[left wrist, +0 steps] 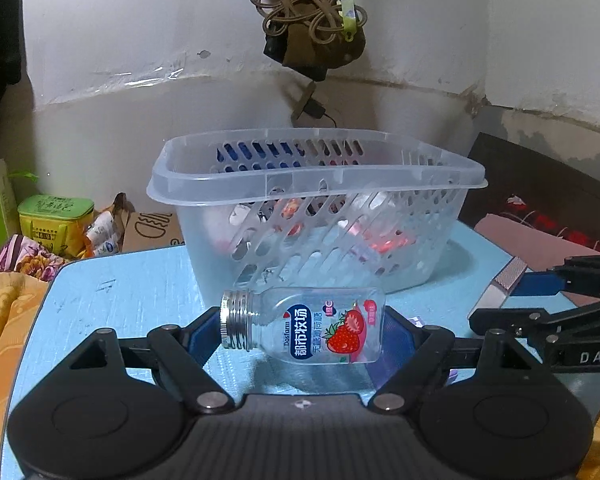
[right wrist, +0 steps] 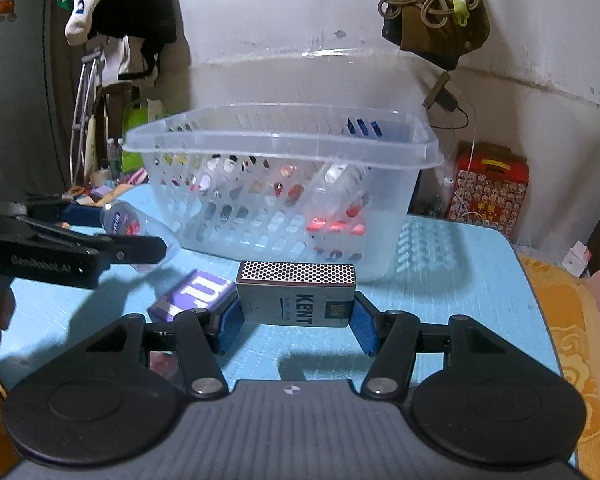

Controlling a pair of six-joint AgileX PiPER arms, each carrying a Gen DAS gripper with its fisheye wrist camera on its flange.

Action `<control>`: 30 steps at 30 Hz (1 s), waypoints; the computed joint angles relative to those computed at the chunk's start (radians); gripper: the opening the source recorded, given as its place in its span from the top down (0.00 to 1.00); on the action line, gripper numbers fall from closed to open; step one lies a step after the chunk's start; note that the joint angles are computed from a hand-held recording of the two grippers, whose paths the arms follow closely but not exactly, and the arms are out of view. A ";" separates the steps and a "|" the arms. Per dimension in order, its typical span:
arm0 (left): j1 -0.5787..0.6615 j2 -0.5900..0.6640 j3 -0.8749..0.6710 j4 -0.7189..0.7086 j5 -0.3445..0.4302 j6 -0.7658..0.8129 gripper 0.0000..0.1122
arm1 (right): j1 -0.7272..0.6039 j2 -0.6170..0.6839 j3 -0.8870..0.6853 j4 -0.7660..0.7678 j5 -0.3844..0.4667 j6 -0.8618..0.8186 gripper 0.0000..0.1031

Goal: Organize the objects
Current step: 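Lift the KENT pack with the right gripper while the left carries the bottle over the basket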

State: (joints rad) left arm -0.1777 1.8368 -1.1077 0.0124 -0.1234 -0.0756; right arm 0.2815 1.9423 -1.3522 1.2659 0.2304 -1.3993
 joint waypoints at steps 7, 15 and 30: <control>-0.011 -0.034 0.032 -0.011 -0.023 0.014 0.25 | -0.008 -0.017 0.016 0.100 0.012 -0.086 0.42; -0.021 -0.061 0.058 -0.043 -0.049 0.043 0.25 | -0.008 -0.022 0.017 0.118 0.015 -0.095 0.42; -0.024 -0.099 0.091 0.000 -0.078 -0.006 0.25 | -0.024 -0.052 0.036 0.229 0.033 -0.188 0.42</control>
State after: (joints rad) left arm -0.2019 1.7373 -1.0168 0.0123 -0.2017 -0.0818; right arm 0.2572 1.8904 -1.3167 1.4947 0.2631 -1.5872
